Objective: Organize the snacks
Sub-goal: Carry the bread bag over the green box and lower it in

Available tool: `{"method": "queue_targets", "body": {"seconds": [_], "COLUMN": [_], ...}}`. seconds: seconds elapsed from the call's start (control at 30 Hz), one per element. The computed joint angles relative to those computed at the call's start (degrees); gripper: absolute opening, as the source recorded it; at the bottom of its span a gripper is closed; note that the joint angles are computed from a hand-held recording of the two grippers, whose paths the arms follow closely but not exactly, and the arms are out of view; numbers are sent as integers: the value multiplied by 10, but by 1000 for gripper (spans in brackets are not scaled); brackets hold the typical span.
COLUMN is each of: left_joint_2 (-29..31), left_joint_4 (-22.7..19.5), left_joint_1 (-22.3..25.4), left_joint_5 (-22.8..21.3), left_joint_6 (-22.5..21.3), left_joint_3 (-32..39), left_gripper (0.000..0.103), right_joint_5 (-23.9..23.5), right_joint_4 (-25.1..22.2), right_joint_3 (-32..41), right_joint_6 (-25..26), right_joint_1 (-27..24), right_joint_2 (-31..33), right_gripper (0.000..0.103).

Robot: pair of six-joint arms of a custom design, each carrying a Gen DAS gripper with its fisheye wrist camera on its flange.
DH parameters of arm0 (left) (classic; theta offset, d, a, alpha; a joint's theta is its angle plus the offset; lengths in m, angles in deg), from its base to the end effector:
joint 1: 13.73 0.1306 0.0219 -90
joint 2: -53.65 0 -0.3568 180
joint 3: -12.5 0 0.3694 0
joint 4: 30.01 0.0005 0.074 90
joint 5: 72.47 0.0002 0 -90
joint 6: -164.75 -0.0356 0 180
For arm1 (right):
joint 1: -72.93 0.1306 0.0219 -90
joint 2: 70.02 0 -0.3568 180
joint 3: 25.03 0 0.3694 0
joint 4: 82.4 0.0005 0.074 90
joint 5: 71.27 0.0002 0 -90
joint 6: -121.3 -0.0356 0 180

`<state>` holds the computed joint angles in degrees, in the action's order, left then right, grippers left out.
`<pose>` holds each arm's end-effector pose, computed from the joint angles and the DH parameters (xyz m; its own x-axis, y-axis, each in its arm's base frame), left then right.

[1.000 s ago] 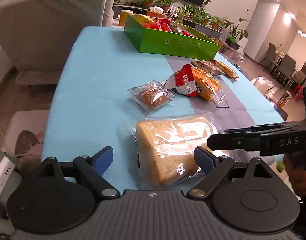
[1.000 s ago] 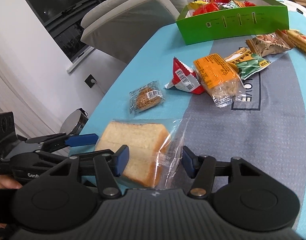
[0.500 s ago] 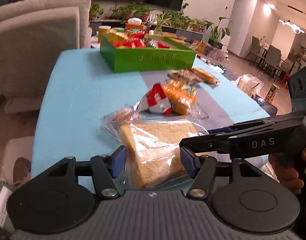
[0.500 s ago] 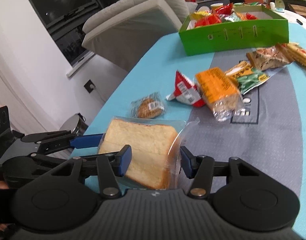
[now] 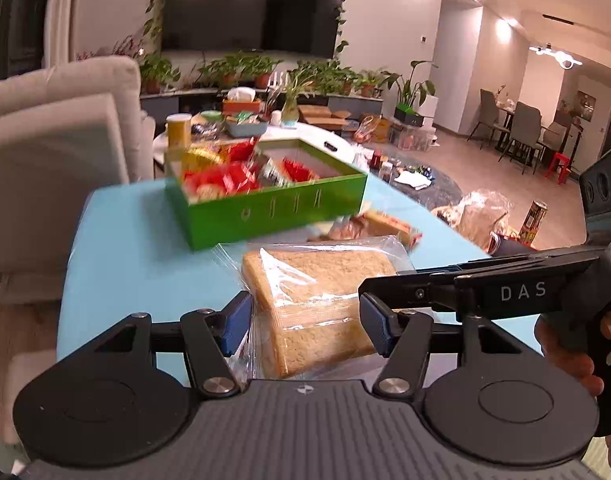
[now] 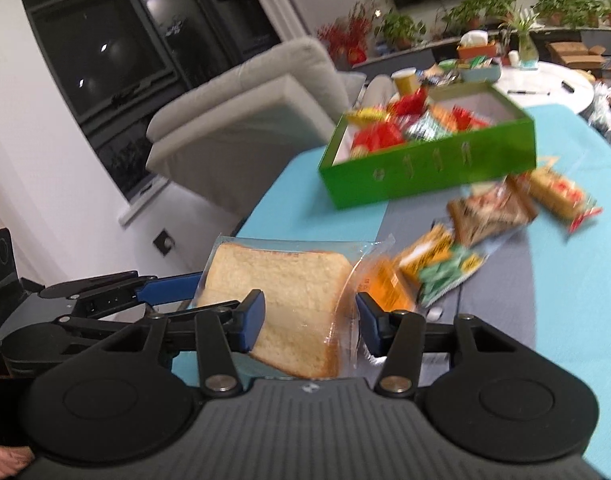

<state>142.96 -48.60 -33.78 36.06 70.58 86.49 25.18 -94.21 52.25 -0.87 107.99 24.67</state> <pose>0.4311 -0.1699 0.3295 -0.4810 0.2490 -0.8406 0.6094 0.7842 -0.1165 0.4110 0.2829 0.3221 -0.5994 0.2257 -0.7680 -0.2025 0.8855 0.4183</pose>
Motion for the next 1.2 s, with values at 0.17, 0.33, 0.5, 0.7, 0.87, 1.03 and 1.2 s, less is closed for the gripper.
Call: {"method": "queue_targets", "body": {"seconds": [0.17, 0.33, 0.5, 0.7, 0.87, 1.03, 1.2], "left_joint_2": [37, 89, 156, 255, 343, 444, 553], "left_joint_4": [0, -15, -33, -84, -117, -178, -267], "left_joint_1": [-16, -31, -50, -59, -65, -66, -64], "left_joint_5": [-8, -13, -48, -64, -86, -93, -103], "left_joint_6": [-1, 7, -3, -1, -4, -9, -8], "left_joint_3": [50, 120, 208, 352, 479, 634, 810], "left_gripper": [56, 56, 58, 58, 58, 58, 58], "right_joint_5": [-9, -19, -39, -62, -74, -82, -97], "right_joint_4": [13, 24, 40, 31, 28, 29, -4], "right_joint_3": [5, 18, 42, 106, 167, 226, 294], "right_joint_6": [6, 13, 26, 36, 40, 42, 38], "right_joint_1": [-30, -63, -99, -141, -170, -196, -214], "right_joint_2": [-1, 5, 20, 72, 123, 174, 229], "right_gripper": [52, 52, 52, 52, 52, 52, 52]}}
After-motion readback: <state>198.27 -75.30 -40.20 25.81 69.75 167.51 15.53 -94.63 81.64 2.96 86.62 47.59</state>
